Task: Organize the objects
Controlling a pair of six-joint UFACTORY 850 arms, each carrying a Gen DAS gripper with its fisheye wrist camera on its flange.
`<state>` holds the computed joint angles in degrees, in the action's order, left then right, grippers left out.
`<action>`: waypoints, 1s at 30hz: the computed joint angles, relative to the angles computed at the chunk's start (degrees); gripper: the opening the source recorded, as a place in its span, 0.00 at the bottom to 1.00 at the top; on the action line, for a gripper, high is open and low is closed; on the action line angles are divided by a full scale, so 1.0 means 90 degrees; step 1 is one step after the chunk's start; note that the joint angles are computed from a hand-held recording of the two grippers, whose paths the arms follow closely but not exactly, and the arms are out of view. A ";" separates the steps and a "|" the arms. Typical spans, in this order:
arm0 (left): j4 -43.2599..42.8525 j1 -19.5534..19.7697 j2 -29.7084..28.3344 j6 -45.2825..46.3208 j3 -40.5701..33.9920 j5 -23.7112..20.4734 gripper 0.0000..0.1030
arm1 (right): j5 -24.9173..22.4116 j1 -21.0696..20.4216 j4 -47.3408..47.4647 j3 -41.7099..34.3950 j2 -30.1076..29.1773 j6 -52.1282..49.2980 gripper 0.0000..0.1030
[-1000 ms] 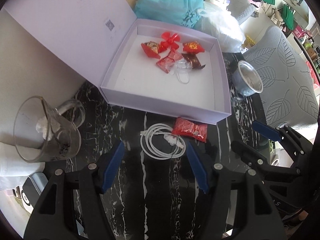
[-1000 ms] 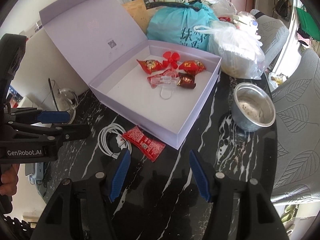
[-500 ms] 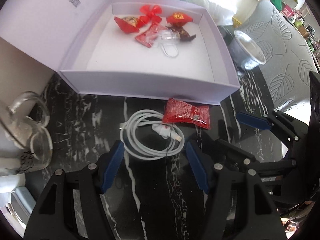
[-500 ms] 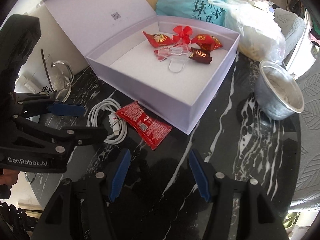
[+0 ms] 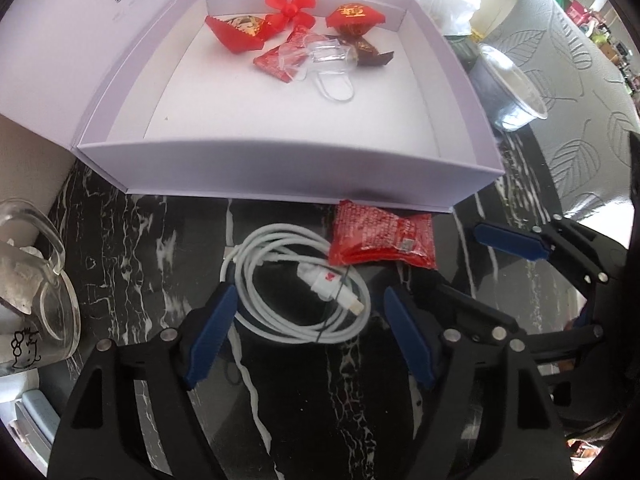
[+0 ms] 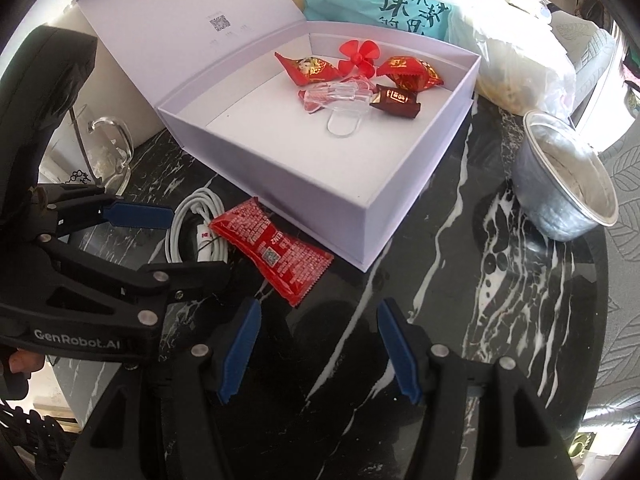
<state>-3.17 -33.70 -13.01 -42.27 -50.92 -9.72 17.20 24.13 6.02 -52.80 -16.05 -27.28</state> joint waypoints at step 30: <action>-0.0966 0.0440 0.0780 0.0342 0.0942 0.0196 0.72 | 0.0272 0.0471 -0.0400 -0.0404 -0.0410 -0.0420 0.59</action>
